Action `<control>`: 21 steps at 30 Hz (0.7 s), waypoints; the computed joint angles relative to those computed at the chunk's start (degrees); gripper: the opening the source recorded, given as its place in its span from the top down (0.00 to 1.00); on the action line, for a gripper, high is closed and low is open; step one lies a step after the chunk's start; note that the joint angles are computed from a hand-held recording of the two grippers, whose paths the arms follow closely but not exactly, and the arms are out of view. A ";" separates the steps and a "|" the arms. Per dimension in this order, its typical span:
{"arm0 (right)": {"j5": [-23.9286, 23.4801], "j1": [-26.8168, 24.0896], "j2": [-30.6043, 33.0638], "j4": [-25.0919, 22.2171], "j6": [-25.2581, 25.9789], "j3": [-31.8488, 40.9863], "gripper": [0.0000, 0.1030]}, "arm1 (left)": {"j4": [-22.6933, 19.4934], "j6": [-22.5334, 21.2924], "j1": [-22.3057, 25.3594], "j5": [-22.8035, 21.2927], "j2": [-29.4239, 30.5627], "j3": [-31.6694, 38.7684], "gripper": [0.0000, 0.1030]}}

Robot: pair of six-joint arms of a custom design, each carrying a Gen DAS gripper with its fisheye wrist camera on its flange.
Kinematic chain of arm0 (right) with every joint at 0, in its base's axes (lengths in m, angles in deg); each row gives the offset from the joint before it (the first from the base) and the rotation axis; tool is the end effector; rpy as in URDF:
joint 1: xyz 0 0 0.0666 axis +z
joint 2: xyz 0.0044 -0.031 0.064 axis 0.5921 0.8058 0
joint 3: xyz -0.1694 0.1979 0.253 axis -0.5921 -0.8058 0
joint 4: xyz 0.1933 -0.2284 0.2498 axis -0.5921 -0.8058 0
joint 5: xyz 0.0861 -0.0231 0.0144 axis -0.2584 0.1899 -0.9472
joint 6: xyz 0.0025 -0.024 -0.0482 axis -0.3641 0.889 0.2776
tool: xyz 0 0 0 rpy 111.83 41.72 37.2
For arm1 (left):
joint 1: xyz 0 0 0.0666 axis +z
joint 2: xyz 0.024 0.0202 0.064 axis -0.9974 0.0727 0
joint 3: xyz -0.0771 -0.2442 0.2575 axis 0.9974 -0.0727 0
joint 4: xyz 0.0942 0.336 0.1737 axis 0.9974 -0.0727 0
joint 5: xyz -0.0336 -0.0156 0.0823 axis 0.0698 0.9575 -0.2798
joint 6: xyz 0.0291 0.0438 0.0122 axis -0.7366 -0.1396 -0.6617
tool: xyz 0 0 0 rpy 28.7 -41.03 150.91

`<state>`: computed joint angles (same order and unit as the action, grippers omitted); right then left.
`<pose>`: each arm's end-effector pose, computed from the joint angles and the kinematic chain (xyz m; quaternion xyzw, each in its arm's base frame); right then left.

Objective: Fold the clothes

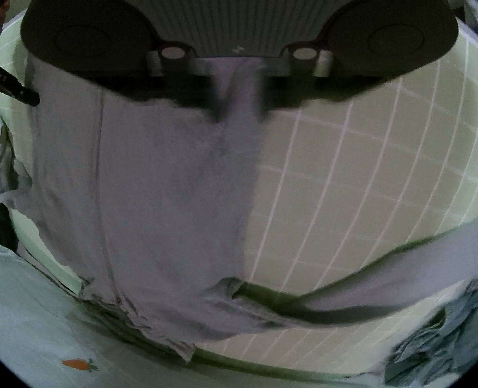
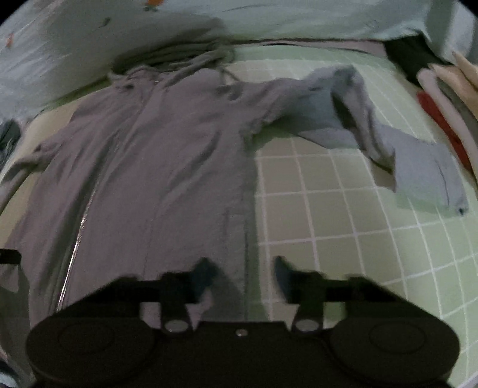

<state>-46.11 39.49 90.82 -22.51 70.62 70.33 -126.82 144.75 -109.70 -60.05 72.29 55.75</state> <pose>0.6881 0.0477 0.4173 -0.1841 0.9430 0.1102 0.2545 0.5576 -0.2381 0.4136 -0.3369 0.9176 -0.0339 0.2083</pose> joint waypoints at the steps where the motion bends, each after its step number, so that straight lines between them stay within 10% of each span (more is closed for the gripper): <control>1: -1.12 -0.07 -0.14 -0.40 0.43 -0.15 0.90 | 0.03 0.60 -0.49 -0.77 -0.50 -0.40 0.88; 6: -0.88 -0.09 -5.29 4.42 1.76 -8.43 0.92 | -1.47 3.27 -2.66 -3.81 -1.20 -0.45 0.88; 11: -0.52 -0.64 -5.73 2.89 3.12 -8.89 0.88 | -4.00 8.05 -3.65 -4.27 -1.61 -0.30 0.61; 14: 1.49 -0.28 -5.52 2.56 2.89 -7.80 0.65 | -4.26 11.10 -3.56 -5.64 -3.52 -1.73 0.28; 18: 4.60 0.81 -6.72 5.12 0.02 -9.15 0.21 | -2.93 13.41 -1.85 -6.99 -8.78 -7.43 0.14; 21: 7.95 2.48 -8.01 8.57 -2.88 -11.26 0.09 | -1.24 12.96 1.41 -7.51 -13.70 -13.10 0.09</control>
<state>-38.16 41.97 82.80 -13.93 67.75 59.07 -128.06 157.71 -108.29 -67.56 58.59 42.65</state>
